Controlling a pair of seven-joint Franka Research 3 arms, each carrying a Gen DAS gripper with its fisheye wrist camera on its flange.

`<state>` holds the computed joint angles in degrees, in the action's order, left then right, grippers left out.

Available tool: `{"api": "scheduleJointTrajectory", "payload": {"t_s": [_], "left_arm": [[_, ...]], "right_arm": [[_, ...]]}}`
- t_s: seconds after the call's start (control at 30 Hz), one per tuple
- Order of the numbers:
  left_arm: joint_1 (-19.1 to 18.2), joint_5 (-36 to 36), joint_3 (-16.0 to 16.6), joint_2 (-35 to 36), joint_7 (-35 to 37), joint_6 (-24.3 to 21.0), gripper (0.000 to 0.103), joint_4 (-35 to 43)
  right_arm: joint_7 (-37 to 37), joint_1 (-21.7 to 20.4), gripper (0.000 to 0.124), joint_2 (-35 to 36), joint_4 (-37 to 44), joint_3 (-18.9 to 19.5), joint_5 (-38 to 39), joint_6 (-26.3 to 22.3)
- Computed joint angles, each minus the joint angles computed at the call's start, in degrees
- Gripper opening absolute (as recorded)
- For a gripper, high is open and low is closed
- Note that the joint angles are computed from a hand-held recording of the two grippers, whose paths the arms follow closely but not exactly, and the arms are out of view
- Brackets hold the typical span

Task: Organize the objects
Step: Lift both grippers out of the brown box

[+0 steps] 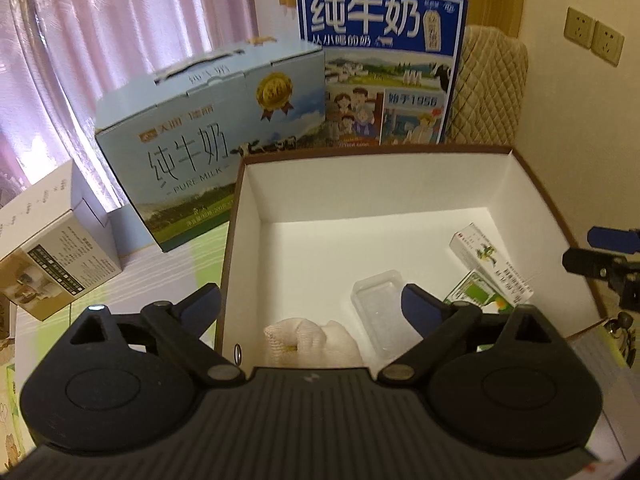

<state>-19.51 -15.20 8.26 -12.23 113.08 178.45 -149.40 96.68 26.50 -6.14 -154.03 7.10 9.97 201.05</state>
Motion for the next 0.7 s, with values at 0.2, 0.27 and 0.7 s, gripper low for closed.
{"api": "scheduleJointTrajectory", "payload": {"t_s": [0.2,0.27,0.7], "left_arm": [[-0.05,1.41,0.13,-5.66,-2.3,-0.49,0.096,-3.23],[-0.55,2.25,0.8,-7.43,-3.18,-0.58,0.096,-4.18],[3.49,11.98,0.48,-22.39,-11.79,-2.36,0.098,-14.35]], "right_arm": [[-2.26,0.11,0.067,-4.74,-3.48,2.84,5.83,1.25],[-2.89,0.2,0.067,-6.28,-4.54,3.68,7.42,1.51],[-0.03,3.68,0.071,-15.94,-12.04,7.03,12.05,0.02]]}}
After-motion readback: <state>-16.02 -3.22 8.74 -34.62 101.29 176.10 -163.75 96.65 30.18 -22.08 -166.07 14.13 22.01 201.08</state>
